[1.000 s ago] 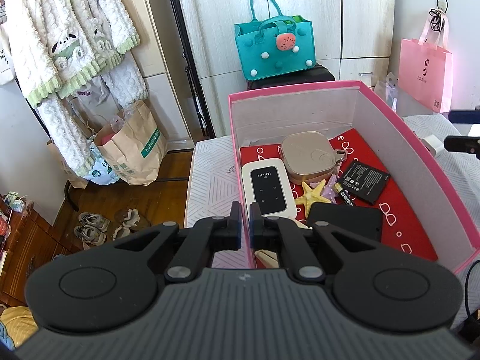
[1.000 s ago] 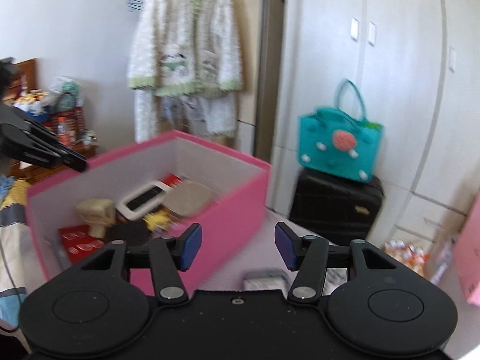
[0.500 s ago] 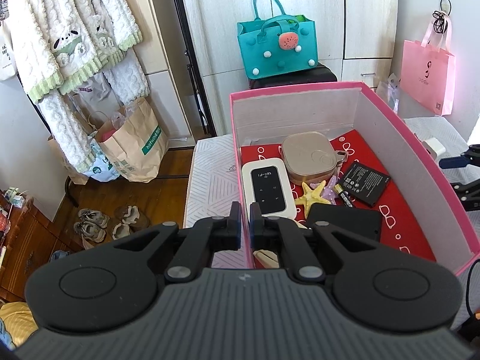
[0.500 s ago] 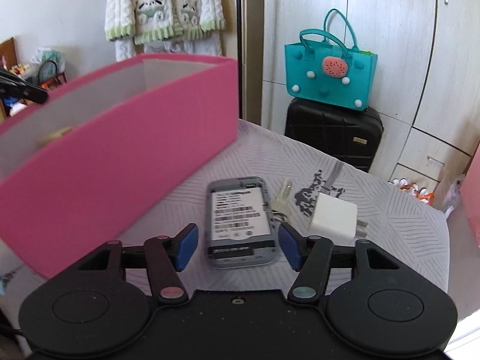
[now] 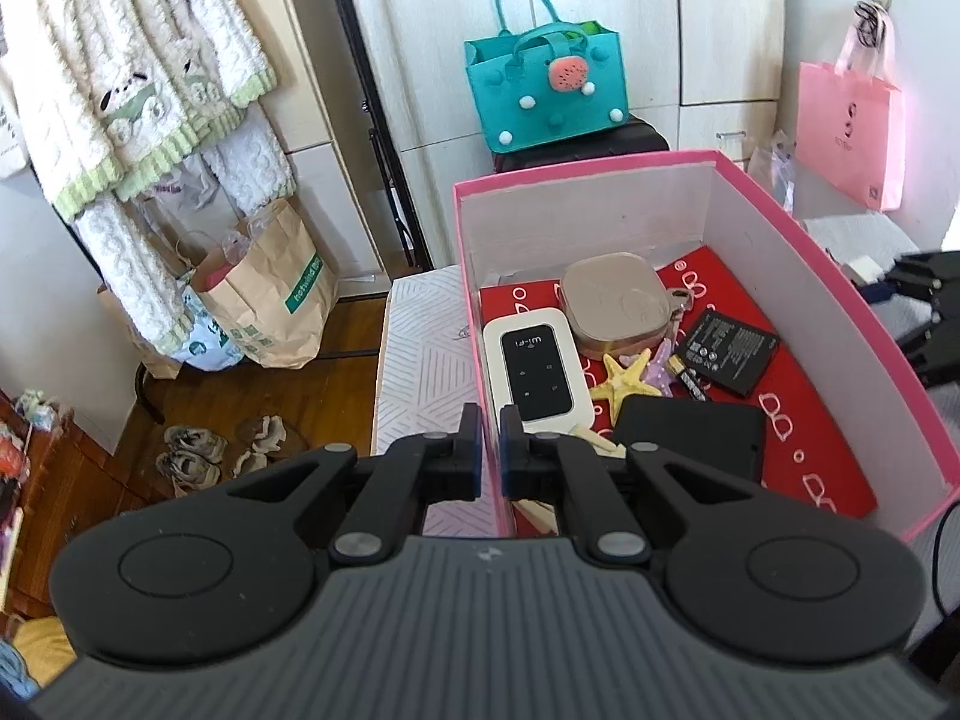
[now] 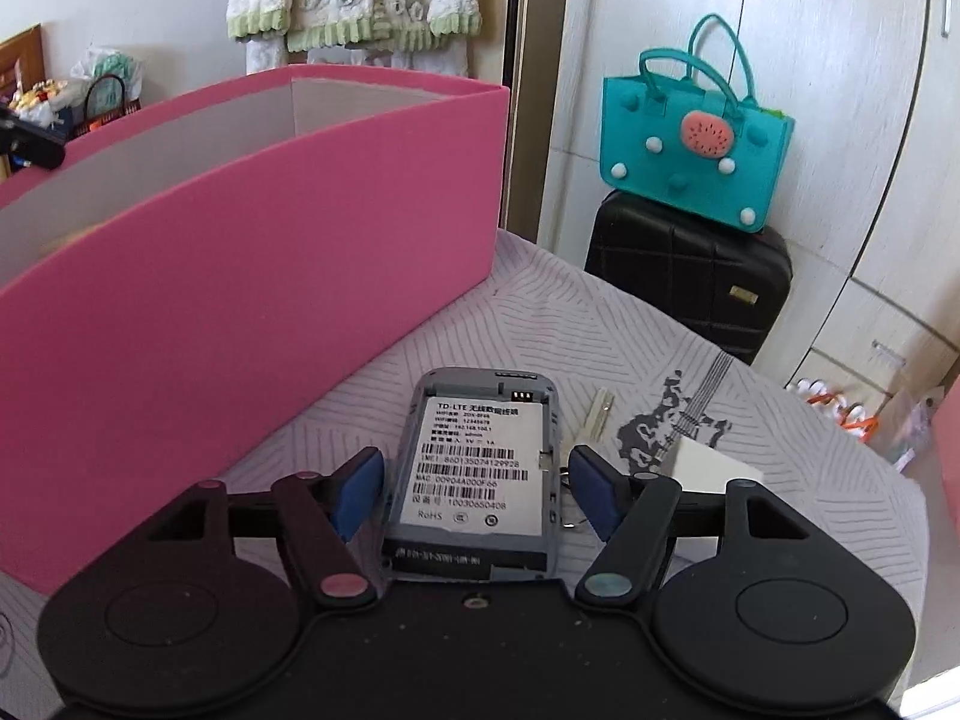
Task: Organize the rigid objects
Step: 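Carry the calculator into the pink box and release it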
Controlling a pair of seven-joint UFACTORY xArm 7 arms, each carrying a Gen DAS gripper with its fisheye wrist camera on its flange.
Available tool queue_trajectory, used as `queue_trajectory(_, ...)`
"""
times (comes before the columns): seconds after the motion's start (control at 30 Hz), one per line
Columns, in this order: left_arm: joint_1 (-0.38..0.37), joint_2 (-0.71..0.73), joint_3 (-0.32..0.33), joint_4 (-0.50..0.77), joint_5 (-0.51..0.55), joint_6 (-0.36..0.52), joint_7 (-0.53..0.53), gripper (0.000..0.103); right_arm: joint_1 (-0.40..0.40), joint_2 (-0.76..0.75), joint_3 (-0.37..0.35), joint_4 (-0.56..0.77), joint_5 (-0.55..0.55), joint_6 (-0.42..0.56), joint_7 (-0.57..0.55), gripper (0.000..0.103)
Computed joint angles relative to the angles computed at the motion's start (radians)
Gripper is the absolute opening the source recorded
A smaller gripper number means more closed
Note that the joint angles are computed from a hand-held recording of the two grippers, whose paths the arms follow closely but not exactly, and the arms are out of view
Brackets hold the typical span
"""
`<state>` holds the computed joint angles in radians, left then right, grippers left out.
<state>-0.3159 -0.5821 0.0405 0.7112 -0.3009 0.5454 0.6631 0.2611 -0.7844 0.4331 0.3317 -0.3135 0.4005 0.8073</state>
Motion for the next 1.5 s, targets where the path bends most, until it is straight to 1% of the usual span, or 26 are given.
queue_trajectory(0.03, -0.004, -0.006, 0.005, -0.003, 0.001, 0.004, 0.014, 0.006, -0.004, 0.005, -0.001, 0.001, 0.002, -0.007, 0.006, 0.072)
queue_trajectory(0.07, -0.007, -0.011, 0.01, -0.005, 0.003, 0.01, 0.028, 0.006, -0.008, 0.007, 0.0, 0.0, 0.005, -0.011, 0.015, 0.067)
queue_trajectory(0.13, -0.009, -0.021, 0.017, -0.006, 0.006, 0.029, 0.051, 0.006, -0.02, 0.011, 0.009, 0.012, 0.003, 0.007, 0.029, 0.065)
queue_trajectory(0.23, -0.007, -0.027, 0.031, 0.007, -0.001, 0.074, 0.075, 0.006, -0.017, 0.015, -0.005, 0.024, 0.027, 0.024, 0.06, 0.065)
queue_trajectory(0.37, 0.003, -0.025, 0.041, 0.03, -0.019, 0.135, 0.095, 0.005, -0.016, 0.0, 0.003, 0.026, 0.032, 0.048, 0.102, 0.065)
queue_trajectory(0.53, 0.017, -0.027, 0.042, 0.041, -0.038, 0.172, 0.122, 0.004, -0.009, -0.066, 0.028, 0.038, 0.019, 0.109, 0.146, 0.065)
queue_trajectory(0.63, 0.021, -0.028, 0.042, 0.042, -0.051, 0.178, 0.139, 0.004, 0.005, -0.127, 0.026, 0.053, 0.015, 0.147, 0.154, 0.065)
queue_trajectory(0.7, 0.024, -0.027, 0.042, 0.043, -0.059, 0.181, 0.145, 0.004, 0.022, -0.168, 0.018, 0.065, 0.018, 0.144, 0.149, 0.065)
queue_trajectory(0.77, 0.026, -0.023, 0.042, 0.048, -0.067, 0.186, 0.148, 0.004, 0.035, -0.192, 0.004, 0.083, 0.026, 0.105, 0.133, 0.065)
queue_trajectory(0.83, 0.028, -0.018, 0.044, 0.056, -0.074, 0.195, 0.153, 0.004, 0.052, -0.184, -0.011, 0.11, 0.038, 0.048, 0.099, 0.065)
queue_trajectory(0.93, 0.033, -0.014, 0.043, 0.062, -0.081, 0.205, 0.158, 0.004, 0.091, -0.101, -0.042, 0.17, 0.07, -0.036, 0.012, 0.065)
queue_trajectory(1.03, 0.037, -0.009, 0.042, 0.068, -0.087, 0.213, 0.163, 0.004, 0.187, 0.034, -0.117, 0.225, 0.139, -0.119, -0.107, 0.065)
queue_trajectory(1.13, 0.039, -0.008, 0.041, 0.071, -0.09, 0.219, 0.171, 0.004, 0.338, 0.181, -0.233, 0.295, 0.243, -0.147, -0.264, 0.065)
queue_trajectory(1.23, 0.041, -0.01, 0.041, 0.072, -0.094, 0.224, 0.179, 0.004, 0.468, 0.298, -0.332, 0.375, 0.356, -0.109, -0.422, 0.065)
queue_trajectory(1.33, 0.04, -0.018, 0.041, 0.068, -0.102, 0.219, 0.185, 0.004, 0.546, 0.391, -0.391, 0.448, 0.473, -0.042, -0.558, 0.065)
queue_trajectory(1.4, 0.031, -0.022, 0.049, 0.068, -0.117, 0.221, 0.196, 0.004, 0.547, 0.436, -0.398, 0.491, 0.52, 0.012, -0.614, 0.065)
queue_trajectory(1.5, 0.014, -0.022, 0.065, 0.079, -0.148, 0.259, 0.219, 0.004, 0.531, 0.475, -0.396, 0.523, 0.578, 0.066, -0.68, 0.065)
